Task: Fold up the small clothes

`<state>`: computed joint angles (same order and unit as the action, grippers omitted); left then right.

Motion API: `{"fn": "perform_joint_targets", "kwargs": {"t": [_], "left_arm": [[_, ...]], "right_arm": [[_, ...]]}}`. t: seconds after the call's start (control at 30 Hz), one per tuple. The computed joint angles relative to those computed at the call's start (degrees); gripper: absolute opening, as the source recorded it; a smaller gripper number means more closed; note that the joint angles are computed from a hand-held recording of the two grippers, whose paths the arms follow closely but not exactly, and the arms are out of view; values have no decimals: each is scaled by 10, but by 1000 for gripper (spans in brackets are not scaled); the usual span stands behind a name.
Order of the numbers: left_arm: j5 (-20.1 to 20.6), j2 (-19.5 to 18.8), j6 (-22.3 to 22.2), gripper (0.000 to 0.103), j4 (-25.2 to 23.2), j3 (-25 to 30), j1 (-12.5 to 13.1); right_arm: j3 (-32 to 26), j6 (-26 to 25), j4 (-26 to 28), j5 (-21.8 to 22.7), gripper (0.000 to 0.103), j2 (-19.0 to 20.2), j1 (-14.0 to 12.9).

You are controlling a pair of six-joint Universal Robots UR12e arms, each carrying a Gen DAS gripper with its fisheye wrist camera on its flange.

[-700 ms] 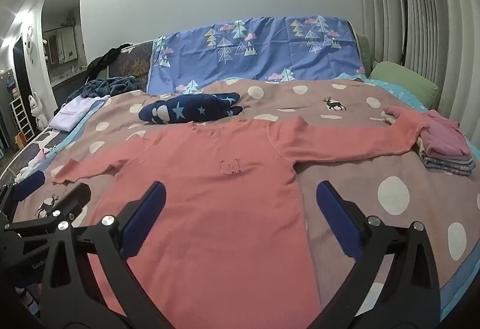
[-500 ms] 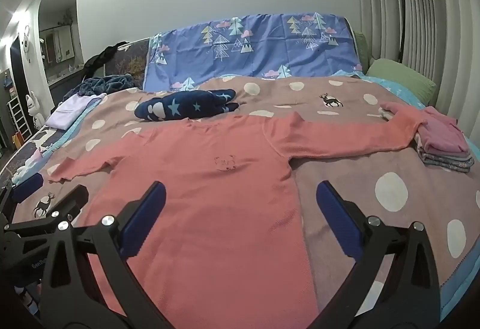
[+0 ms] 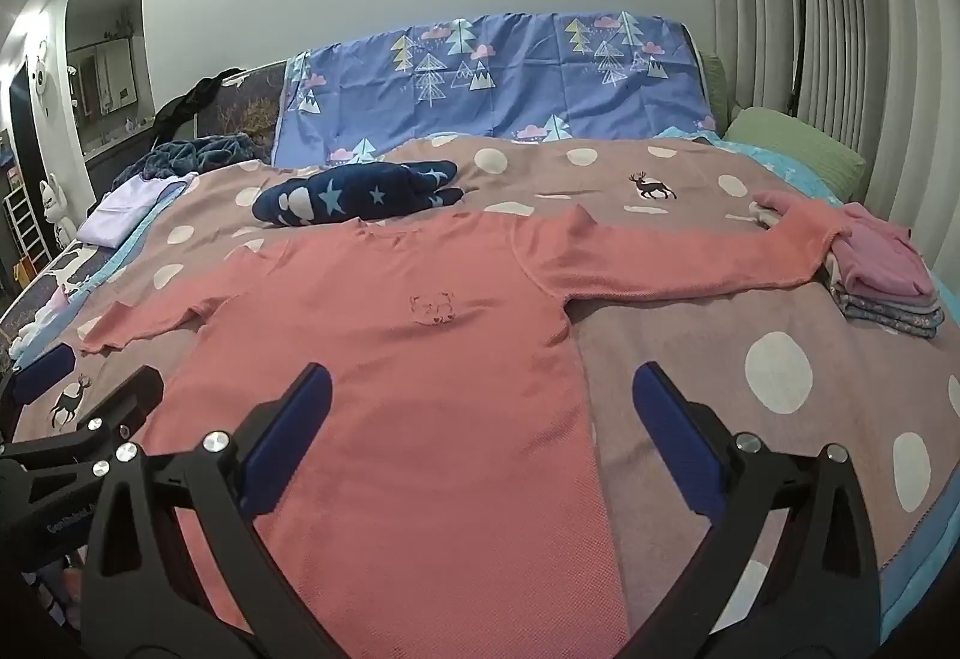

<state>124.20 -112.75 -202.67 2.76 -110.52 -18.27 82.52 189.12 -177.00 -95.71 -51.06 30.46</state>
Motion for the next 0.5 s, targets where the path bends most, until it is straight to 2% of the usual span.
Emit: {"fn": "perform_joint_targets", "kwargs": {"t": [0.5], "left_arm": [[-2,0,-3,102,-11,3,-3]], "right_arm": [[-1,-11,7,-10,101,3,2]]}}
